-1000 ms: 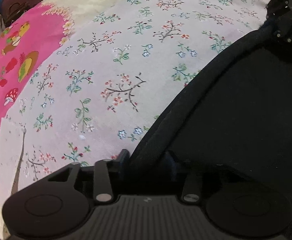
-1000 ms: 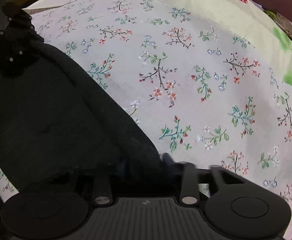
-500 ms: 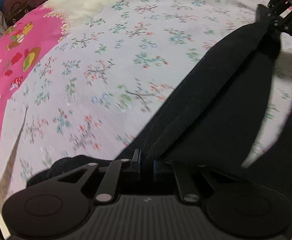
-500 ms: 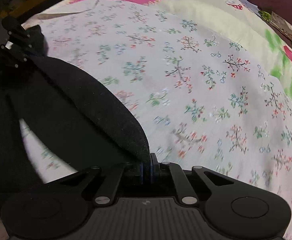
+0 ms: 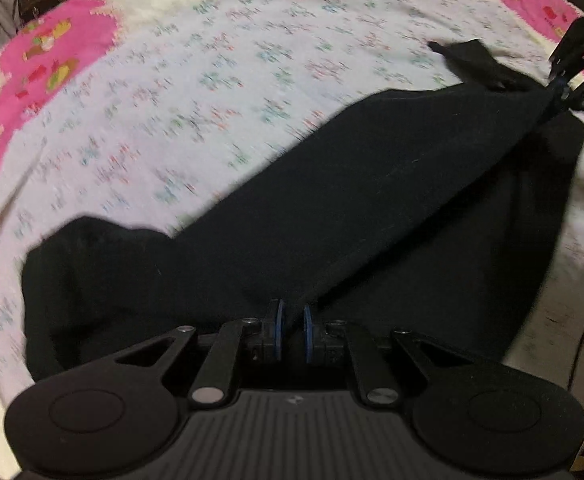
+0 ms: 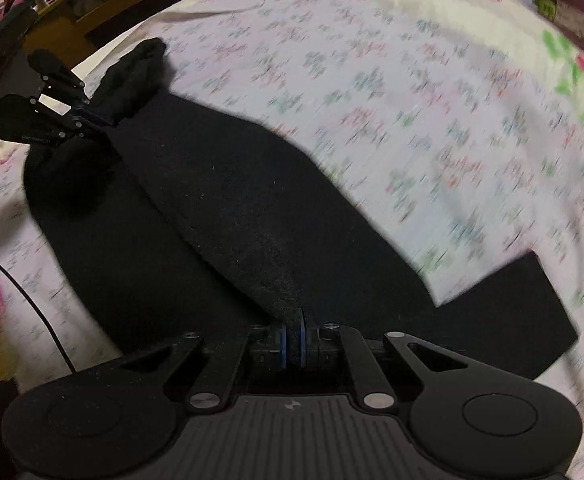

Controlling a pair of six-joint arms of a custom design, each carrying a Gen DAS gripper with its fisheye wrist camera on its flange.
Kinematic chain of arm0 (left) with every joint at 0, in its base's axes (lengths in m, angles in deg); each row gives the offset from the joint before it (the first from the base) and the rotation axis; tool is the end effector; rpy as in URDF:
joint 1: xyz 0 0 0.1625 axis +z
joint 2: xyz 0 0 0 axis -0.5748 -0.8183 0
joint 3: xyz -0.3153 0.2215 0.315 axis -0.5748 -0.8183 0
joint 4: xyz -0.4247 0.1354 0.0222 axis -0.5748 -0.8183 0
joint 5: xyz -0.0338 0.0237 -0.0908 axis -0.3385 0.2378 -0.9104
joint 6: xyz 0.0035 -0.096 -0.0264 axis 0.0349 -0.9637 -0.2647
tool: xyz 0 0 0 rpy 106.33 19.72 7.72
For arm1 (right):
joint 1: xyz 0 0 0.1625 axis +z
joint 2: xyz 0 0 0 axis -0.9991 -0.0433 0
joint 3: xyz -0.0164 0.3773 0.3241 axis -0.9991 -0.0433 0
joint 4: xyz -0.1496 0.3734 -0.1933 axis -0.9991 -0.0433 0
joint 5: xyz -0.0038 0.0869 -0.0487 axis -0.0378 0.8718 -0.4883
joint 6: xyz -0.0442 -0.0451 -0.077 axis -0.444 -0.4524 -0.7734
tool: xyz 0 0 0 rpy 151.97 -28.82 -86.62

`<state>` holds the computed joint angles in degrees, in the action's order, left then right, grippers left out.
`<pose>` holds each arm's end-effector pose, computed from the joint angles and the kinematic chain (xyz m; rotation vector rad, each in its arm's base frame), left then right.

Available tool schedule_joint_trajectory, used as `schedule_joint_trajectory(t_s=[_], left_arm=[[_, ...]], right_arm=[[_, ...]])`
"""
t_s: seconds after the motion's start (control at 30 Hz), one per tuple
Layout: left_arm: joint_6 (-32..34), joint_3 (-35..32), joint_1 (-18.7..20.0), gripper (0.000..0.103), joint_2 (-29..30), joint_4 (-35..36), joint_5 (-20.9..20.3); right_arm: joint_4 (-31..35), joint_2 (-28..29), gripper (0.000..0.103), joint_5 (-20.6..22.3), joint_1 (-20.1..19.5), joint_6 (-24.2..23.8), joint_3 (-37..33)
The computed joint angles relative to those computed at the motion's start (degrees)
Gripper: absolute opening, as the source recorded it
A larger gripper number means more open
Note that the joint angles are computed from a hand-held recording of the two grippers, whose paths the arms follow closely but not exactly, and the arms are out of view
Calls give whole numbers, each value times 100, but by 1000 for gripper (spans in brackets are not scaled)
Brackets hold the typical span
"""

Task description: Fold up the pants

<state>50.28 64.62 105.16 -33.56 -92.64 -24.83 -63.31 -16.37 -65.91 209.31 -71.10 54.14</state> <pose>-0.0445 -0.6392 0.3409 1.5574 2.2294 0.2456 0.3491 -0.4272 0.1102 0.3268 -2.4719 0.2919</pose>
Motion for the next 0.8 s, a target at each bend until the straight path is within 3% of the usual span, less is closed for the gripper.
schedule_joint_trajectory(t_s=[0.2, 0.47, 0.67, 0.8], left_arm=[[-282, 456, 86, 18, -287, 266, 145], [-920, 489, 88, 18, -213, 190, -515], [-668, 827, -174, 19, -206, -173, -876], [-43, 1167, -411, 20, -296, -570, -1103]], right_arm=[[-381, 224, 0, 236, -52, 216, 228], [-791, 503, 0, 239, -120, 396, 449], [-1065, 556, 0, 179, -107, 839, 622], [-1176, 284, 12, 121, 49, 1488, 769]])
